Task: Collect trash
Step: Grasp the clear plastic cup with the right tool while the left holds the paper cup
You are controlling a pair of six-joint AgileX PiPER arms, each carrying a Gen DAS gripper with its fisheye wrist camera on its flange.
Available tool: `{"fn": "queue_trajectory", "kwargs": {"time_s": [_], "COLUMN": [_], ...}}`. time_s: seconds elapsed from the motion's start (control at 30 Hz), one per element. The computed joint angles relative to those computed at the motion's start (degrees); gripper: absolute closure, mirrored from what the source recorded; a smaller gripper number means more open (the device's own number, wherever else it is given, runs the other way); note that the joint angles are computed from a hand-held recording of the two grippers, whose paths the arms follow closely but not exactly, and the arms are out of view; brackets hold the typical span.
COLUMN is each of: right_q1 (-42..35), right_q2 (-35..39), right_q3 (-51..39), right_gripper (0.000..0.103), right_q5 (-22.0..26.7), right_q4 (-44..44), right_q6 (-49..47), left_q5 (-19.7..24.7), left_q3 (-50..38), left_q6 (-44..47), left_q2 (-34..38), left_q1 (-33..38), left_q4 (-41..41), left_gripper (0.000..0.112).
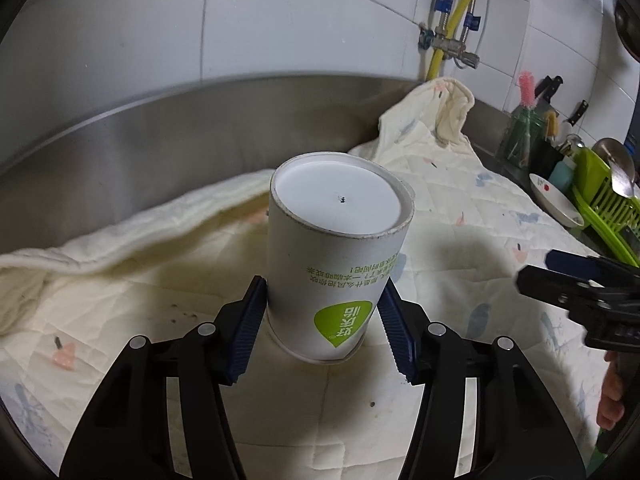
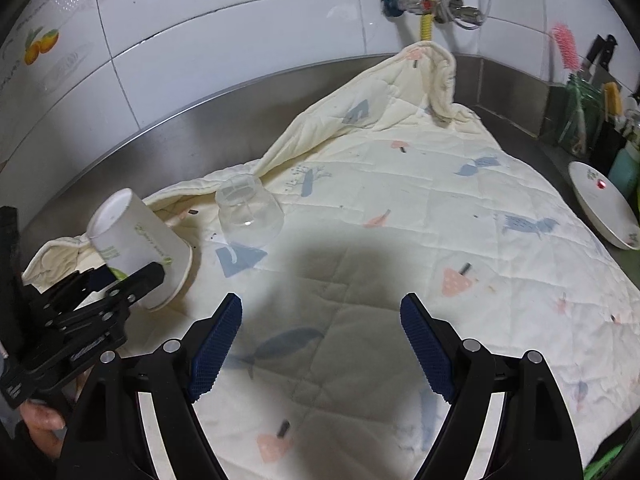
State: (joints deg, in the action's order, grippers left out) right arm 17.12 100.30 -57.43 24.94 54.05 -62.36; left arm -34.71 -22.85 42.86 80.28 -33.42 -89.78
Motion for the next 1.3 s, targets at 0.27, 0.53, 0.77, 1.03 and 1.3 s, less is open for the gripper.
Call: {"fn": "queue_trajectory", "kwargs": {"time_s": [0.27,0.53,0.77,1.03,1.3], "right_q1": [3.7,7.9,11.0,14.1,15.3], "right_q2": [7.1,13.7,18.9,22.8,23.1], "right_q3": [-9.0,-17.5,-25.2,-30.0,-30.1], "right_gripper": [0.025,0.025,0.025,0.03,0.043], "right_q5": [2.9,4.2,4.6,5.0,3.2], "right_q4": [-3.2,-7.2,-14.6,-22.2,-25.5], "right_q6": [5.5,11.3,19.3,27.8,33.0], "left_q5": [-1.4,-1.2,-0.9,-0.7,-0.4], "left_q3": [2.7,4.7,6.0,6.9,7.1], "left_q6": [1.9,2.0,0.9,0.1,-0.5], "left_q2": [-4.7,-7.6,-9.2,-10.2,-10.1], "left_q1": [3.4,6.3,8.2,9.3,9.6], "left_q4": [-3.5,-4.8,-5.0,-4.8,-4.2], "left_gripper": [0.057,0.057,0.057,0.057,0.057]}}
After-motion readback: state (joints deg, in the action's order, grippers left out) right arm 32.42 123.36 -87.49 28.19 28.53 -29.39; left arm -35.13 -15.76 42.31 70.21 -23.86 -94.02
